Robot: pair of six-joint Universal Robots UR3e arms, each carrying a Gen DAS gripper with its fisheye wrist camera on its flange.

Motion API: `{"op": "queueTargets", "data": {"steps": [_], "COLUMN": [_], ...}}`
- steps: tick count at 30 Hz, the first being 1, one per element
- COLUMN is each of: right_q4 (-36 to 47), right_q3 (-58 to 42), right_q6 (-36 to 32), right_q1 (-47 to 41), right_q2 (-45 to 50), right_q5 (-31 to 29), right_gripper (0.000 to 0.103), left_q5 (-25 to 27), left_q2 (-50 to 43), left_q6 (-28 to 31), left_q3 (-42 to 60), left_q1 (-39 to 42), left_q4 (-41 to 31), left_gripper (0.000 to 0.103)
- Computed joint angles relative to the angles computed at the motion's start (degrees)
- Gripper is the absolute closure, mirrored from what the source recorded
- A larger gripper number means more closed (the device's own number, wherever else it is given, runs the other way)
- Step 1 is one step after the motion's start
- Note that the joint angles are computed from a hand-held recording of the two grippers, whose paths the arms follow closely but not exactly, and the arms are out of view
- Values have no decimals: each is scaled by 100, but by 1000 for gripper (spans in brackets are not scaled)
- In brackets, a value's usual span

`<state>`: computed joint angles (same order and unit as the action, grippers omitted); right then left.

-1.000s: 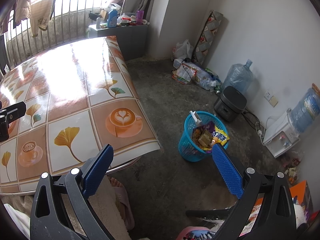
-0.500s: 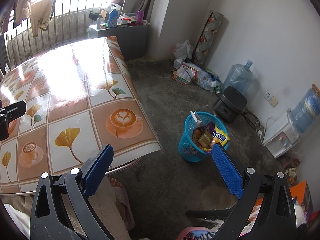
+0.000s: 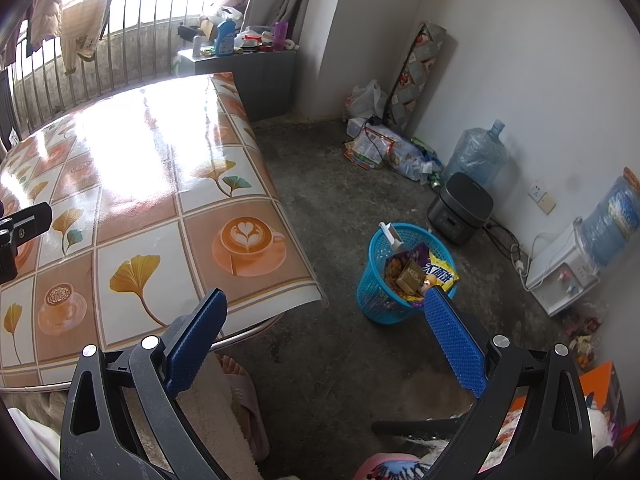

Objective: Collect trash

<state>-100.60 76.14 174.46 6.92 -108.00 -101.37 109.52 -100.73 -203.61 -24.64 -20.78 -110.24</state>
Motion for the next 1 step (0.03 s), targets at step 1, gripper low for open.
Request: {"op": "queueTargets", "data": {"steps": [1], "right_q4": [0], "right_q3": [0], "right_q6": [0], "right_q1": [0], "right_q2": [0], "right_q5": [0], "right_gripper": [8], "left_q5": [-3], "left_q2": [-8], "left_q6": [-1], "left_q3": [17], "left_q1": [2], "left_q4": [-11], "left_gripper": [6]}}
